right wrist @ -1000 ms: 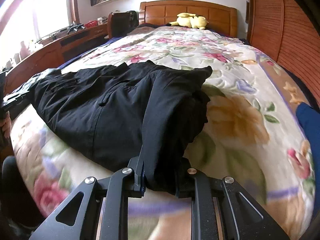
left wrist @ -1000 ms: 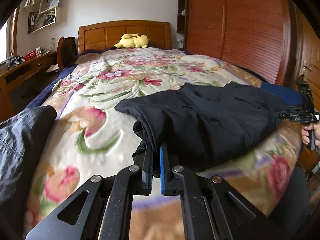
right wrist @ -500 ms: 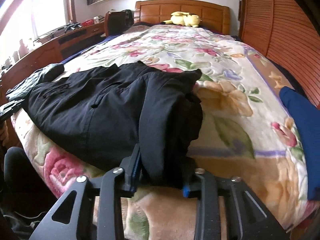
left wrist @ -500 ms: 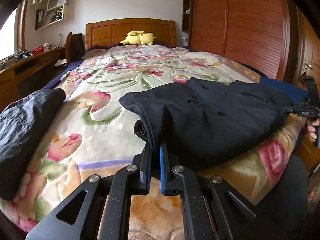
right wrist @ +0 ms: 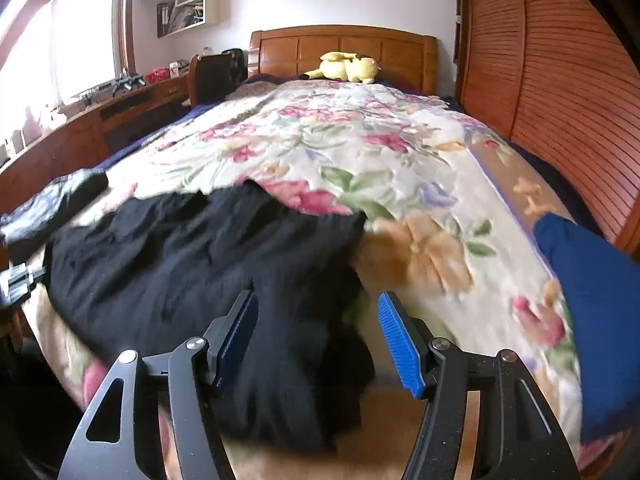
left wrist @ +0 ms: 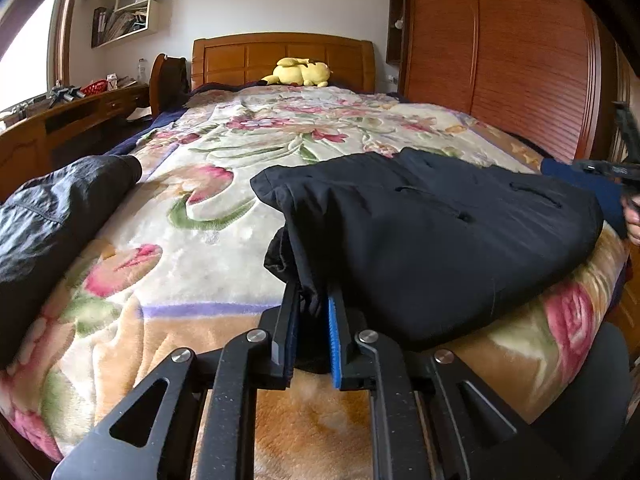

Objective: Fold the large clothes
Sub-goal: 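Hold the coat edge with the left tool while the right tool opens and withdraws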

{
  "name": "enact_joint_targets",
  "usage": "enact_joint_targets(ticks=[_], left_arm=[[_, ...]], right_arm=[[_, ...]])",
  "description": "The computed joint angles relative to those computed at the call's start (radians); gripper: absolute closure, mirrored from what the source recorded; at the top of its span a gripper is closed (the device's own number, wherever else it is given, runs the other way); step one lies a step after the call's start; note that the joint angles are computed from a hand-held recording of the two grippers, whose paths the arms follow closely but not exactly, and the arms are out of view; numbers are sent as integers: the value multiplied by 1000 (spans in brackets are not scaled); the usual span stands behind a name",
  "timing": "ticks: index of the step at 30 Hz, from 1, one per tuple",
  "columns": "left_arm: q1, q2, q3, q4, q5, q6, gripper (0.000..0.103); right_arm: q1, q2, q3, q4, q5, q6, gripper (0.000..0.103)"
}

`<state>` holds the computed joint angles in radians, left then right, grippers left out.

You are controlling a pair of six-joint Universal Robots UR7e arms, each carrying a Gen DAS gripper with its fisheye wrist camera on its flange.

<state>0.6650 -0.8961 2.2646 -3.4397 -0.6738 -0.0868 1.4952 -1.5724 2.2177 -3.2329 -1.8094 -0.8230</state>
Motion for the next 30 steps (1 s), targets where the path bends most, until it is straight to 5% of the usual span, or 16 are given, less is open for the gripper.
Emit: enact_joint_targets(ticks=[9,15,19,23,27,30], left_arm=[[-8,26,19,-107,9,44,89],[-3,22,24,-122,-7,54,89],[-3,24,23,-129,-6,57,89],[-5,22,25,-140,-6,59,89],[-10,20,34,-168,0,63,89],[-9,17,38,-173,-2,53,89]], right_arm=[[55,301,-324,142,-301,30,39],[22,308,-407,360,-221,141,51],[9,314,-439,445,-200,128,85],[23,315,-421,342,-221,45,98],[49,335,-380,118,-289,-30,99],[62,365,-382,67,-354,-62,99]])
